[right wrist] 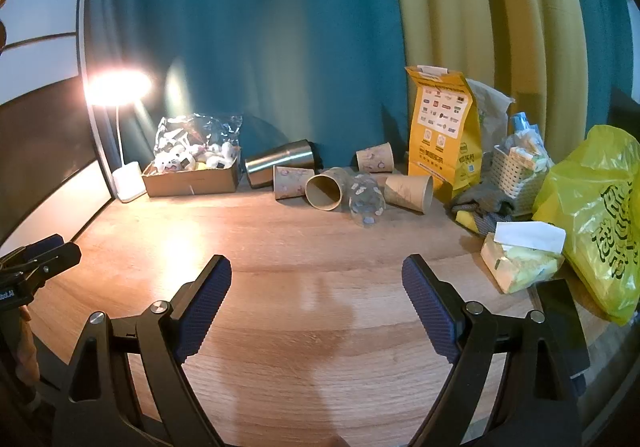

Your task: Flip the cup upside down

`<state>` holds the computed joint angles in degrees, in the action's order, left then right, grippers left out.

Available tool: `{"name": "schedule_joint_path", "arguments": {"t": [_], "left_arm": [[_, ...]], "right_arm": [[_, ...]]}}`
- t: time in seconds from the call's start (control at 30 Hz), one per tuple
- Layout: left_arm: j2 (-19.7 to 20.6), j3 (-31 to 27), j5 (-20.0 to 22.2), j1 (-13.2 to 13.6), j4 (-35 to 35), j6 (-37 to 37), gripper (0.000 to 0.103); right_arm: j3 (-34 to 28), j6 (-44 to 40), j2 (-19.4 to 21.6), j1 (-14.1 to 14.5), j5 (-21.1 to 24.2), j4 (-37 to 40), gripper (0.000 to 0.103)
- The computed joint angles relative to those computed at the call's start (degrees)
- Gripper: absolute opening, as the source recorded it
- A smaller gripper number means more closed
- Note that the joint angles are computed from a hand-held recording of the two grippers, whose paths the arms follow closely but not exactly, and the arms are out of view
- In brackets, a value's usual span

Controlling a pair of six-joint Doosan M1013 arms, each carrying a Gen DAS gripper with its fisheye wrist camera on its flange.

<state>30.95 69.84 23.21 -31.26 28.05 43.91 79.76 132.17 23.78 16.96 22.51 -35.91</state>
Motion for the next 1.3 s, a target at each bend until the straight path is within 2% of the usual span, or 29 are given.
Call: {"name": "schedule_joint_path", "arguments": {"t": [0.7,1.3], "left_arm": [[0.00,0.08,0.77,-0.20,4.30,-4.18,0.095],[0.47,-0.50,1.37,-0.10,3.99,-3.36,0.095]], "right_arm": [[-0.65,-0.99,0.31,0.20,0.42,0.64,0.089],[-1.08,-1.49,0.78,0.27,0.47,1.46,0.089]]}}
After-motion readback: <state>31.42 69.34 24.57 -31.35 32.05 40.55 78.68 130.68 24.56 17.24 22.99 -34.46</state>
